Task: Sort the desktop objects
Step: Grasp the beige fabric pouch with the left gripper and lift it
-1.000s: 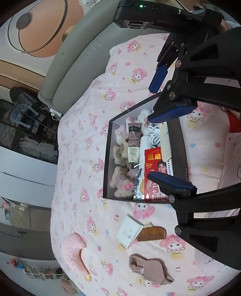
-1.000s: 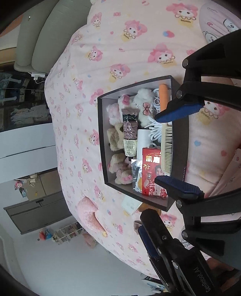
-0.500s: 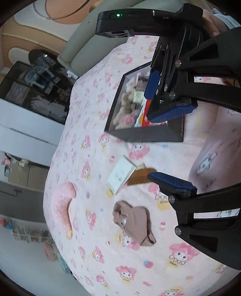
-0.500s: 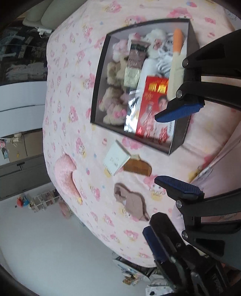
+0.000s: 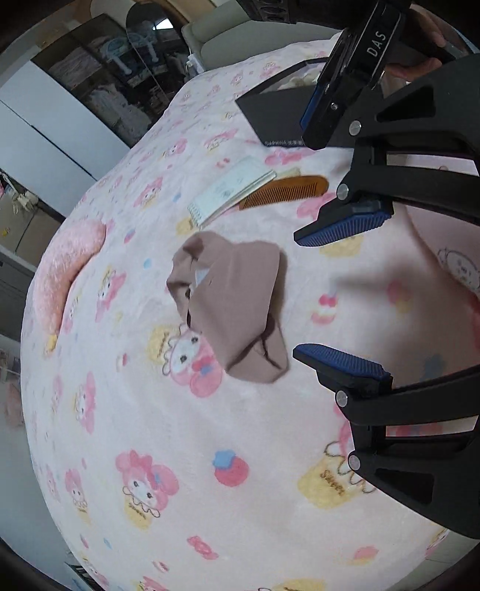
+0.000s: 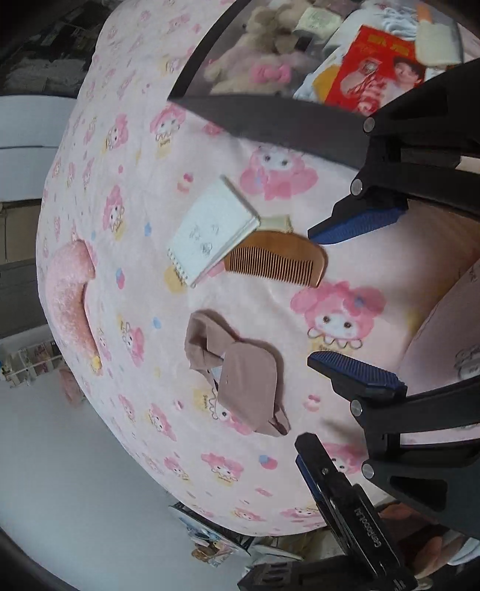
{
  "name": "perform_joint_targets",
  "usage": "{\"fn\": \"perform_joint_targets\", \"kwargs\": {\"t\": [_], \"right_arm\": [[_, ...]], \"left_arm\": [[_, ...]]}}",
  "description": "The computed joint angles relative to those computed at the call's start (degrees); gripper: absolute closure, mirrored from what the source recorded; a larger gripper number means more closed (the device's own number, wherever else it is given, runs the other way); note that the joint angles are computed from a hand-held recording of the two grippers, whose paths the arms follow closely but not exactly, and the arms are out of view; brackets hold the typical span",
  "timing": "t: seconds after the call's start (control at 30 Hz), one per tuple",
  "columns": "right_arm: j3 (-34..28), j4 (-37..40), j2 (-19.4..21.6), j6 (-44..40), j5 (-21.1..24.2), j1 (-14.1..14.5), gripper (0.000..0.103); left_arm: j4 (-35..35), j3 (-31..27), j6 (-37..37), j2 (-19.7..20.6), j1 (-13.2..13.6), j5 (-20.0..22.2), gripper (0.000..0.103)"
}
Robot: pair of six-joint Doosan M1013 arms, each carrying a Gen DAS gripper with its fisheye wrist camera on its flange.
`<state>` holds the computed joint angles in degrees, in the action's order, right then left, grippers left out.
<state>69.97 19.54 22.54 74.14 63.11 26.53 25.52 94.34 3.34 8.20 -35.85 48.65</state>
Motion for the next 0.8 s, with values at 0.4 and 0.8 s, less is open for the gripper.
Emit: {"fn": "perform_joint_targets", "kwargs": {"t": [0.4,0.8], "right_arm": [[-11.33,1.67,10.67,2.28,8.49,1.67,0.046],[-17.88,2.42,15.90,6.08,8.14,3.01,0.046]], "left_arm": [[-3.68,2.14,-2.00,2.62,6.02,-6.95,0.079],[0.07,4.52,-4.24,-0.36,3.75,0.00,0.080]]}}
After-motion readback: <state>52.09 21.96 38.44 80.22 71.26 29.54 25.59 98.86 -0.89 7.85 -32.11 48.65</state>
